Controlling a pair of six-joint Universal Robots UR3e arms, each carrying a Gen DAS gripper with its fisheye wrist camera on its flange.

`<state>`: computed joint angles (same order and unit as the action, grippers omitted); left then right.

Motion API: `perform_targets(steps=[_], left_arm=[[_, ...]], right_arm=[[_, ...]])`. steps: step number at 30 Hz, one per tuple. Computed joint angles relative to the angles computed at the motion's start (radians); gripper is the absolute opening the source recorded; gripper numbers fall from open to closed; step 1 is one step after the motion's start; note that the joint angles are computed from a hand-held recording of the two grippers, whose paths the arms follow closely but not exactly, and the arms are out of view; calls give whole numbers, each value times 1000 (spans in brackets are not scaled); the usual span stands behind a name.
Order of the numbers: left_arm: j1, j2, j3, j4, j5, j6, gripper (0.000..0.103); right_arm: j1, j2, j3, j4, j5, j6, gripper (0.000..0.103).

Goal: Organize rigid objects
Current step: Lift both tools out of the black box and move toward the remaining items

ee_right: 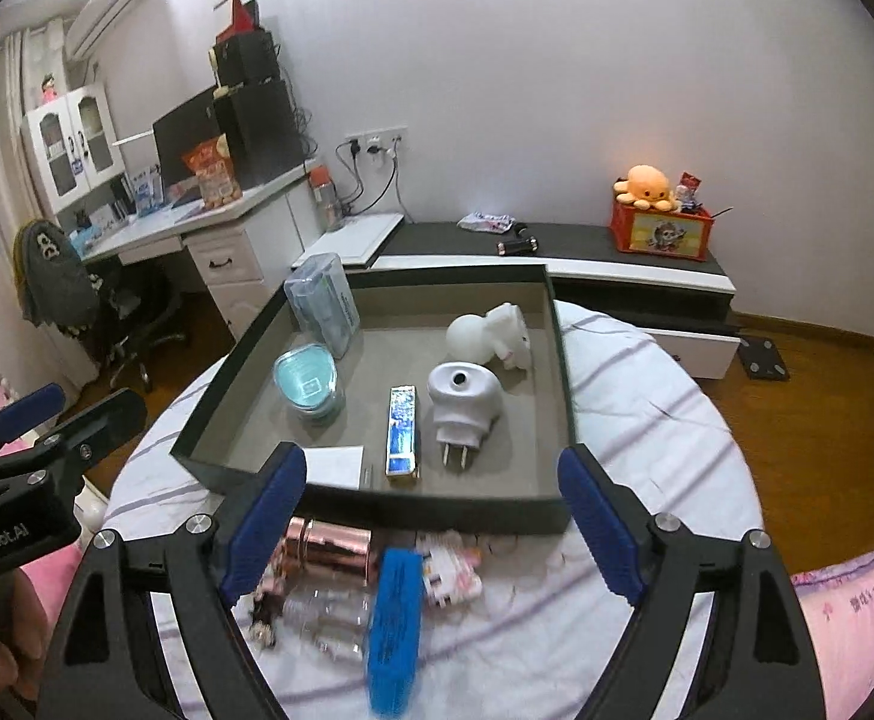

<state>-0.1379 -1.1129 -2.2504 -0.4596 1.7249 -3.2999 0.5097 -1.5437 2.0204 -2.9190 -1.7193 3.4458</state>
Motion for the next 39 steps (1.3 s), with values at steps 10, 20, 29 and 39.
perform_targets(steps=[10,20,29,39], left_arm=[[-87,163,-54,-133,83,-68,103],[-146,262,-91,-222,119,-134,103],[-177,319,-125,-272,143,-166,103],[-203,279,-168,-231,141,-180,103]], right_arm=[[41,-213,205,-10,-54,76,87],[89,-291,266,26,-85,100,87],[121,-309,280,40,-105,106,87],[87,-303,311,37,-70,90,87]])
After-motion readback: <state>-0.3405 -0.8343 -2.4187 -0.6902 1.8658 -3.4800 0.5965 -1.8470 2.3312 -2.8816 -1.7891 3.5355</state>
